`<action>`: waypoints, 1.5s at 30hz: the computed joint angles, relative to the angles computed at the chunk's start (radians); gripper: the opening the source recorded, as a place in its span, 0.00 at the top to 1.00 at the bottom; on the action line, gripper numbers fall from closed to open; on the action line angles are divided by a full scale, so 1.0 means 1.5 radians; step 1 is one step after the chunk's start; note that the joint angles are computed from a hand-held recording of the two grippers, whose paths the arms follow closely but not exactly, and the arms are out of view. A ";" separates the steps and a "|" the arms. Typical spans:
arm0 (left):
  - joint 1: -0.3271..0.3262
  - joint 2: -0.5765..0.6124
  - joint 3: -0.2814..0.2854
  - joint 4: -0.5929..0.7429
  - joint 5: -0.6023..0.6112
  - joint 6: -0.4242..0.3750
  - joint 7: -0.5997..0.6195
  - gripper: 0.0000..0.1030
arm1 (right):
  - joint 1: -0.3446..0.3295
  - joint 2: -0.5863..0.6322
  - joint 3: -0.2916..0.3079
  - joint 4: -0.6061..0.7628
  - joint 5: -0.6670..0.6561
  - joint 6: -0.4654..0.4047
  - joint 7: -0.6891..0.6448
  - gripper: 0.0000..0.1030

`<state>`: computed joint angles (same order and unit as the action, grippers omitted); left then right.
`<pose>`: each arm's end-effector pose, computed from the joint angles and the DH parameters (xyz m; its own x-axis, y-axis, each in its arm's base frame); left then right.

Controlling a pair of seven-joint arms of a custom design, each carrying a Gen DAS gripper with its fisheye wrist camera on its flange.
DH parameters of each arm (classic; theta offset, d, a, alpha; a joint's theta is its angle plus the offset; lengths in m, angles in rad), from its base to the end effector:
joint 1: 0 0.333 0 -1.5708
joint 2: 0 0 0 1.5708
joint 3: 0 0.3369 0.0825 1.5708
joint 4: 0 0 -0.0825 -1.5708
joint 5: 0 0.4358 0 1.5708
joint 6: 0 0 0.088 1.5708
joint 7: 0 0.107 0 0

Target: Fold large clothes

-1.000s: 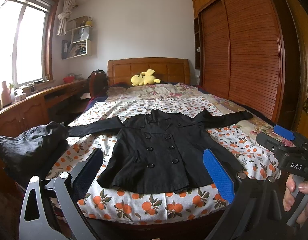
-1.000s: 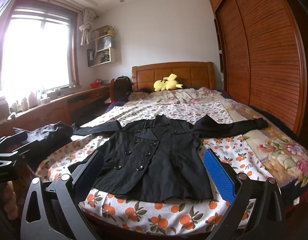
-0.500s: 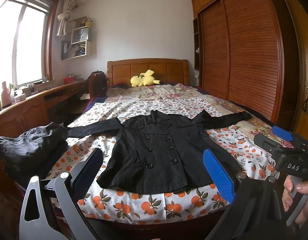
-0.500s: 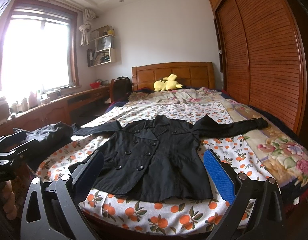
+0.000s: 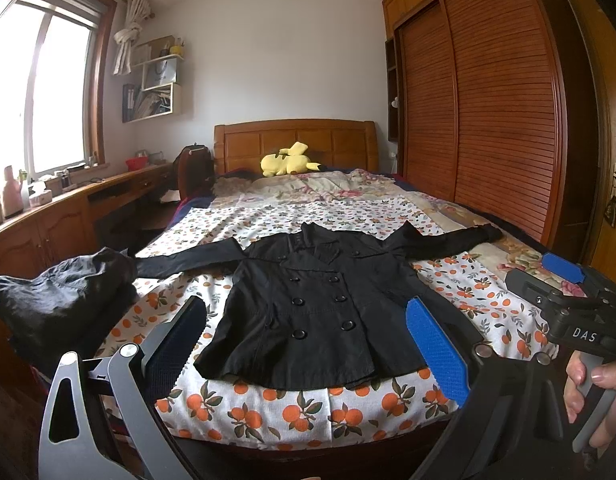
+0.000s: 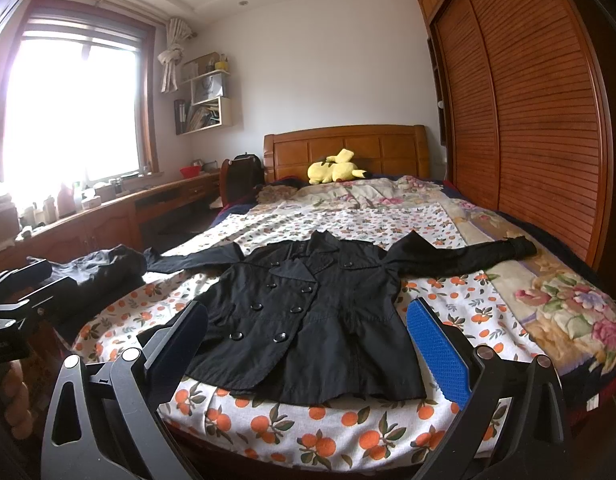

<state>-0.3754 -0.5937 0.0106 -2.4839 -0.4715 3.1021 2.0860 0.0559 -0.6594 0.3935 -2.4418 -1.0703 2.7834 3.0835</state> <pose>0.4323 -0.1233 0.6358 -0.3881 -0.9212 -0.0291 -0.3094 0.1600 -0.9374 0.3772 0.2600 0.5985 -0.0814 -0.9925 -0.0913 -0.3043 0.1120 -0.9460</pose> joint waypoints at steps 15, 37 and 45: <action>0.008 -0.003 -0.006 0.005 0.004 -0.010 -0.007 0.02 | -0.002 -0.003 0.004 -0.004 0.005 0.000 0.000 0.07; 0.028 0.095 0.004 0.037 -0.025 -0.029 0.011 0.02 | -0.001 0.089 -0.012 0.017 -0.030 0.024 0.022 0.07; 0.042 0.156 0.002 0.067 -0.052 -0.016 0.032 0.02 | 0.012 0.176 -0.037 0.070 -0.117 0.034 0.057 0.07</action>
